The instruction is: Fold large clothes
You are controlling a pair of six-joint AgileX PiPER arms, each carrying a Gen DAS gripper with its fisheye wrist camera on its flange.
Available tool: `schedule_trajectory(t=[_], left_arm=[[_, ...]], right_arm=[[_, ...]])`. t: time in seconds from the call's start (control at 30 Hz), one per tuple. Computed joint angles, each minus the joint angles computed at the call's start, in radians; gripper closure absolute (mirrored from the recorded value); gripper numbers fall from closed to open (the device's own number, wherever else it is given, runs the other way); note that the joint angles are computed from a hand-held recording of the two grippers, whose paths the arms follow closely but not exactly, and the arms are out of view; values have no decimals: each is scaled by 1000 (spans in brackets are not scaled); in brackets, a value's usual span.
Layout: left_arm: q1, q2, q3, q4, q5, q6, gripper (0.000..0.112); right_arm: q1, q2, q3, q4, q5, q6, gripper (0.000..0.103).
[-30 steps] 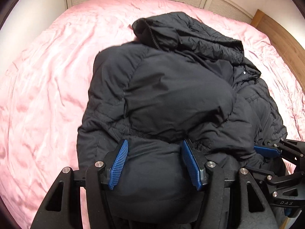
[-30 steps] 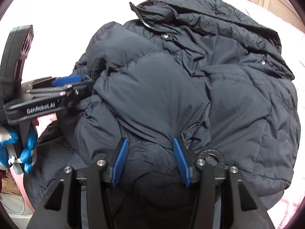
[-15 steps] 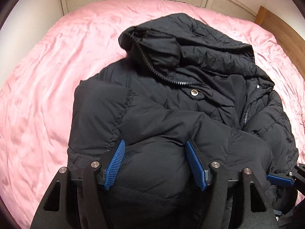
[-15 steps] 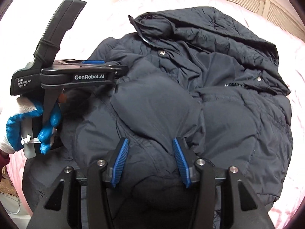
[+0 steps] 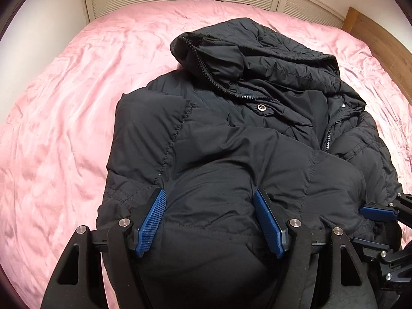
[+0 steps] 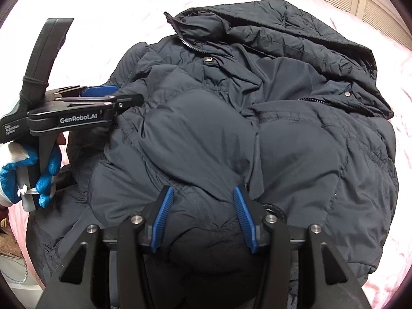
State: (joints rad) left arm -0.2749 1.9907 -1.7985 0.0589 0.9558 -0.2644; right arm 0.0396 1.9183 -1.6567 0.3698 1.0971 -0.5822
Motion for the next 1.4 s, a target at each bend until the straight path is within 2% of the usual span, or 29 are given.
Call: schedule_trajectory(t=[0.23, 0.47, 0.83, 1.23, 1.4], left_arm=[[-20, -150, 181, 49, -49, -73, 43], [-39, -211, 322, 100, -112, -122, 43], [-59, -178, 351, 168, -175, -204, 38], [-92, -150, 330, 259, -152, -295, 35], [-108, -152, 348, 312, -159, -350, 34]], right_arm=[[21, -70, 19, 30, -7, -29, 55], [48, -64, 72, -1, -56, -22, 55], [46, -44, 150, 8, -161, -30, 54], [40, -67, 203, 40, -216, -60, 52], [44, -79, 228, 53, -241, -73, 47]])
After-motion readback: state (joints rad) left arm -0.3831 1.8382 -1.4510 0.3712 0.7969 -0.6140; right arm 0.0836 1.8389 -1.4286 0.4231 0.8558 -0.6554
